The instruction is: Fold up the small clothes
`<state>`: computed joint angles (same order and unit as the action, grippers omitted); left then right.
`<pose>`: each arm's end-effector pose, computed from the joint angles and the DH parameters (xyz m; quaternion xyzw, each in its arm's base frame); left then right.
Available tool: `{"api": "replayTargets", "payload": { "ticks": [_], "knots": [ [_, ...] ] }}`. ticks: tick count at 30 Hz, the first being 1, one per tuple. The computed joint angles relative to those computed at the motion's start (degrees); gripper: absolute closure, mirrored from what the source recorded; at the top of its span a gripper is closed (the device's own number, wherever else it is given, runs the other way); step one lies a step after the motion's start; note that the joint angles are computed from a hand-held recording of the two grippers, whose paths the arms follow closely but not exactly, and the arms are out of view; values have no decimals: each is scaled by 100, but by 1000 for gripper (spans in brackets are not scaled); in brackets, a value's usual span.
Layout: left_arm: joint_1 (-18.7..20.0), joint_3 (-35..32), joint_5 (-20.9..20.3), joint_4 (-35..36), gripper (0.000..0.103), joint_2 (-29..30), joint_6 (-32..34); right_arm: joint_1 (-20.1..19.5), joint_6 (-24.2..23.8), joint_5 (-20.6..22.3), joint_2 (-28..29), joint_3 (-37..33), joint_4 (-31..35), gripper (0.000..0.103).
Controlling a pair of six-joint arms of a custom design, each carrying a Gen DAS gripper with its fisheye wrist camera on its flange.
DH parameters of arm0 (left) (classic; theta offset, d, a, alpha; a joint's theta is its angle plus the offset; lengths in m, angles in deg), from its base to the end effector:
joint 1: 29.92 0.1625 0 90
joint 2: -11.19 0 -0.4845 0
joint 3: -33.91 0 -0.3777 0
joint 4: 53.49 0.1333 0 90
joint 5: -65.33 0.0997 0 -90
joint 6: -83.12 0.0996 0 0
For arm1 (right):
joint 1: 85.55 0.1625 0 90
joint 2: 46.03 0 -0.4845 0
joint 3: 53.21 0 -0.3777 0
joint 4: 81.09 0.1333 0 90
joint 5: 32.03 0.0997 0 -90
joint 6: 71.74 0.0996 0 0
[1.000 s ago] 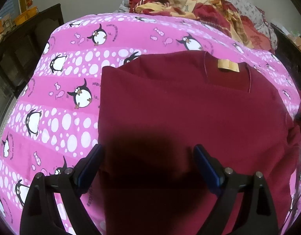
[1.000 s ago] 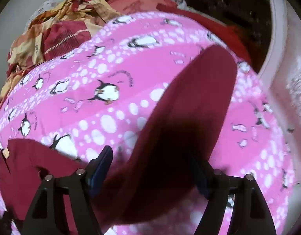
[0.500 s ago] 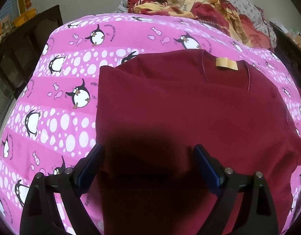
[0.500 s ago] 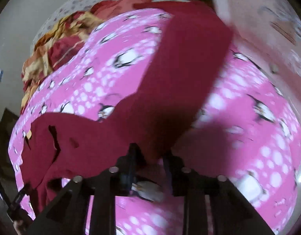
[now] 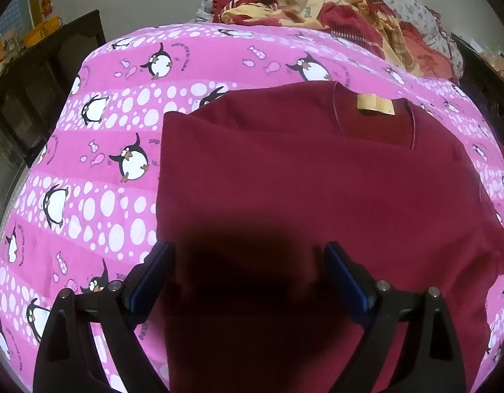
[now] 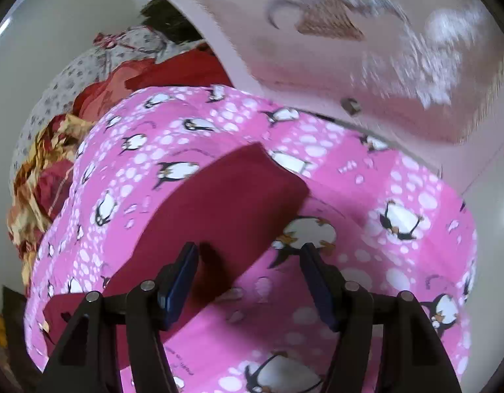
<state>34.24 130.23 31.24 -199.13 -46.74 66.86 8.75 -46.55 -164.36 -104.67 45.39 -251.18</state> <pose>-0.0957 -0.6926 0.3148 0.0029 0.8761 -0.2901 0.3850 0.1159 -0.6585 0.3416 -0.2806 -0.8390 0.3957 0.2465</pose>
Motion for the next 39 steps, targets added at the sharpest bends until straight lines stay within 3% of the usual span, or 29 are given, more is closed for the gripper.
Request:
{"api": "replayTargets", "payload": {
  "ticks": [4,7,9,10,18,22,27,30,34,36,38,39],
  "knots": [
    [-30,1,-25,-24,12,14,12,-120,-370,261,156,-46,-621,28],
    [-52,21,-37,7,12,11,-4,-166,-627,356,295,-240,-686,31],
    [-64,44,-49,2,12,-8,20,-105,-892,317,359,-429,-525,68],
    [-72,60,-36,-18,12,-23,38,-65,-993,340,362,-491,-500,91],
    [-75,112,-43,-301,12,-190,60,625,-1855,820,594,-1203,-596,92],
    [-79,160,-39,-397,12,-258,95,1007,-2167,1353,1022,-1861,-23,92],
    [-48,239,-109,-504,12,-363,42,1462,-2512,2123,2036,-3032,1190,92],
    [-23,277,-114,-555,12,-430,15,1662,-2787,2362,2682,-3602,1675,92],
    [36,319,-213,-641,12,-526,-6,1738,-2813,2668,3328,-3979,2217,92],
    [56,322,-288,-648,12,-549,20,1724,-2716,2696,3658,-4146,2665,88],
    [64,320,-362,-627,12,-559,94,1680,-2495,2839,3734,-4139,3179,72],
    [60,331,-393,-670,12,-558,157,1644,-2434,2982,3701,-4096,3298,69]
  ]
}}
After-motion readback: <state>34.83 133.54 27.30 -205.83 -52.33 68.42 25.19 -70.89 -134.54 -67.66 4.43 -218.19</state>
